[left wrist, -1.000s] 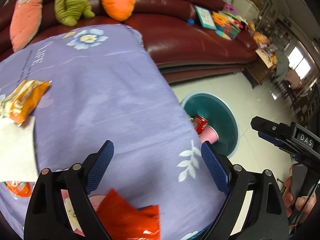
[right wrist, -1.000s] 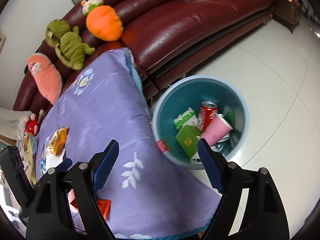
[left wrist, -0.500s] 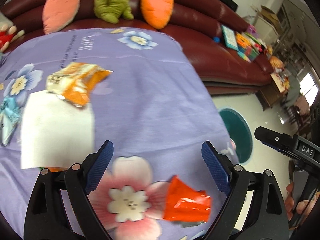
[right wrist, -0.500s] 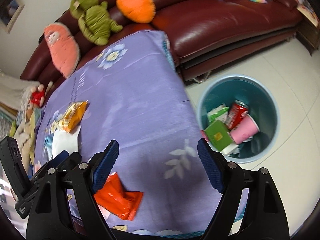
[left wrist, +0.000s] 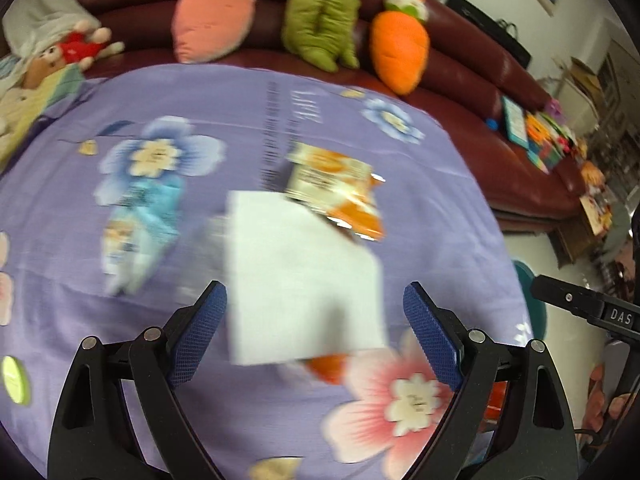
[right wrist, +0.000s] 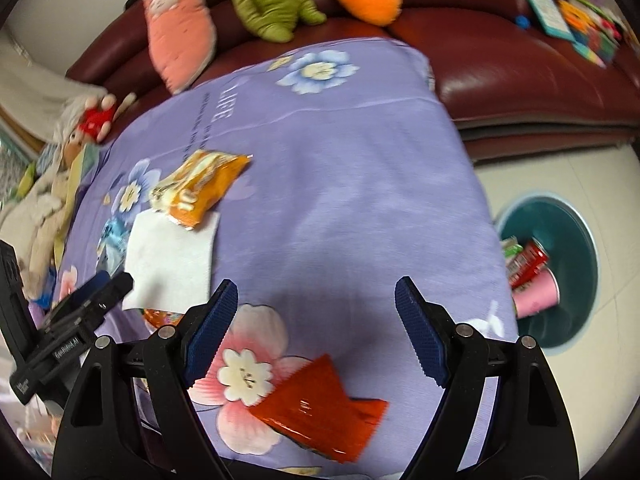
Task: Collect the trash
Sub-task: 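Grasp the blue-white bread wrapper with the left tool while the right tool grasps the orange snack bag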
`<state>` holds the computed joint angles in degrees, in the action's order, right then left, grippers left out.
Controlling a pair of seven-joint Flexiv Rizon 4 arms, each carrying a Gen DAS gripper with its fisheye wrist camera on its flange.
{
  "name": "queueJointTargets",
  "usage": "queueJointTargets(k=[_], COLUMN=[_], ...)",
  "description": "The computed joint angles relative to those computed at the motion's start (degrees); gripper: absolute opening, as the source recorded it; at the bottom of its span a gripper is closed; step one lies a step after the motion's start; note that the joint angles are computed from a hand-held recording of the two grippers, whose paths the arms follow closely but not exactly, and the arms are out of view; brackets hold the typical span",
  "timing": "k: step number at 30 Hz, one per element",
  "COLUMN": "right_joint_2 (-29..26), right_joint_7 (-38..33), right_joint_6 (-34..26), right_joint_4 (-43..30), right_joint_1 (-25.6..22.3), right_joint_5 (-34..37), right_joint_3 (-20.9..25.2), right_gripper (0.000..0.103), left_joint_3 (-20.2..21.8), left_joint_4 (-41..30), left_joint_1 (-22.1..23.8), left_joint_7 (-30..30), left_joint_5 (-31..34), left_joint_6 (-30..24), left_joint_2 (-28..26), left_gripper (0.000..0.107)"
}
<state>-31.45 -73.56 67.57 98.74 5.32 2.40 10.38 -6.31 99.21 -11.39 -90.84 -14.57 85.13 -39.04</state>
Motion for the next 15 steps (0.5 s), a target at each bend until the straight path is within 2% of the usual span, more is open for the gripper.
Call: queueJointTargets(k=[9,12,15], right_joint_2=[-5.3,-8.1,-10.9], right_joint_7=[-0.9,-2.0,-2.5], right_joint_6=[-5.5,-8.5,-10.8], right_joint_4=[-9.1,-13.8,-18.8], right_joint_1=[3.9,4.3,4.9], right_joint_5=[-2.8,-2.5,-1.9], right_joint_3=[0.2,1.1,1.2], right_gripper=[0.077,0.077,0.077], left_joint_3=[5.7,7.6,7.1], left_joint_4=[2.6,1.1,-1.2], left_joint_1=[3.2,3.6,5.0], left_joint_7=[-4.3,-5.9,-5.8], left_joint_5=[-0.9,-0.8,-0.6], left_joint_6=[2.2,0.5,-2.4], left_joint_2=[0.8,-0.6,-2.6], left_gripper=[0.09,0.09,0.09])
